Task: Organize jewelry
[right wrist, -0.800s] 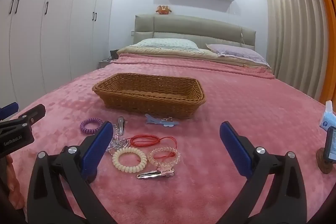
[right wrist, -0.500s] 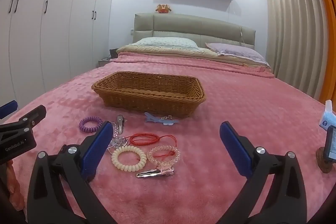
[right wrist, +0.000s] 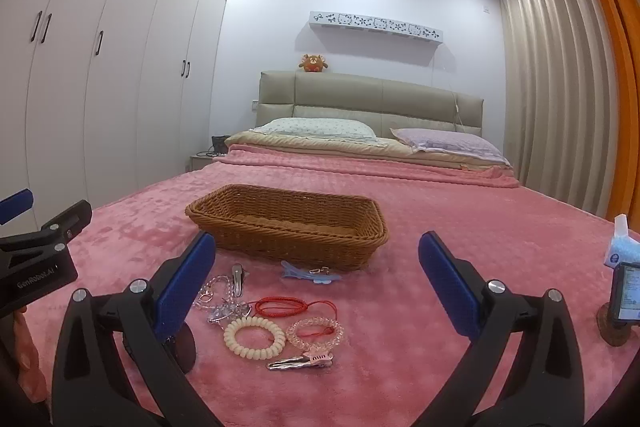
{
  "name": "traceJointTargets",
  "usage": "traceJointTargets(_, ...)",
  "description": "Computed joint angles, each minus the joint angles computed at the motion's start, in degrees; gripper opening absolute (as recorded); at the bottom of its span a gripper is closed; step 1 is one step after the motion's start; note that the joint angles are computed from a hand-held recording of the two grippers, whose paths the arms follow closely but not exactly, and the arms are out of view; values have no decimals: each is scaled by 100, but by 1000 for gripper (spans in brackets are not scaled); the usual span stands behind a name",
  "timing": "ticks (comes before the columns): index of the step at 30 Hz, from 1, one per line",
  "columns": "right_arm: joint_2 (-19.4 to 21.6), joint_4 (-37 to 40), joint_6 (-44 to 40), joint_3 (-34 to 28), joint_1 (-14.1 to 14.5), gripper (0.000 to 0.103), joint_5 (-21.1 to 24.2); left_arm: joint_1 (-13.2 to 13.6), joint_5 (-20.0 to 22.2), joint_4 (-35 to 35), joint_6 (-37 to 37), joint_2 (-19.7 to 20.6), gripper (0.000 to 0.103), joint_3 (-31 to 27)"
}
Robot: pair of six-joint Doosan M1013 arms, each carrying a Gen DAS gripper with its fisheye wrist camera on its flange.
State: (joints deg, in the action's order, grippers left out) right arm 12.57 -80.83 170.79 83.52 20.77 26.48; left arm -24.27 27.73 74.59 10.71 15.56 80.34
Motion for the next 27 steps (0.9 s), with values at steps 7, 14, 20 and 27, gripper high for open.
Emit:
traceJointTargets(7, -4, -129, 81, 40, 19, 97, -6, 21, -12, -119, 73, 6, 96, -18)
traceJointTargets(14, 5, -181, 76, 57, 44, 97, 24, -6, 34, -119, 168, 24, 95, -19)
traceJointTargets(20, 14, -69, -11, 43, 43, 97, 28, -21, 54, -135, 163, 30, 96, -18)
traceJointTargets(27, 33, 96, -160, 11, 33, 97, 24, -5, 50, -324, 273, 50, 96, -45)
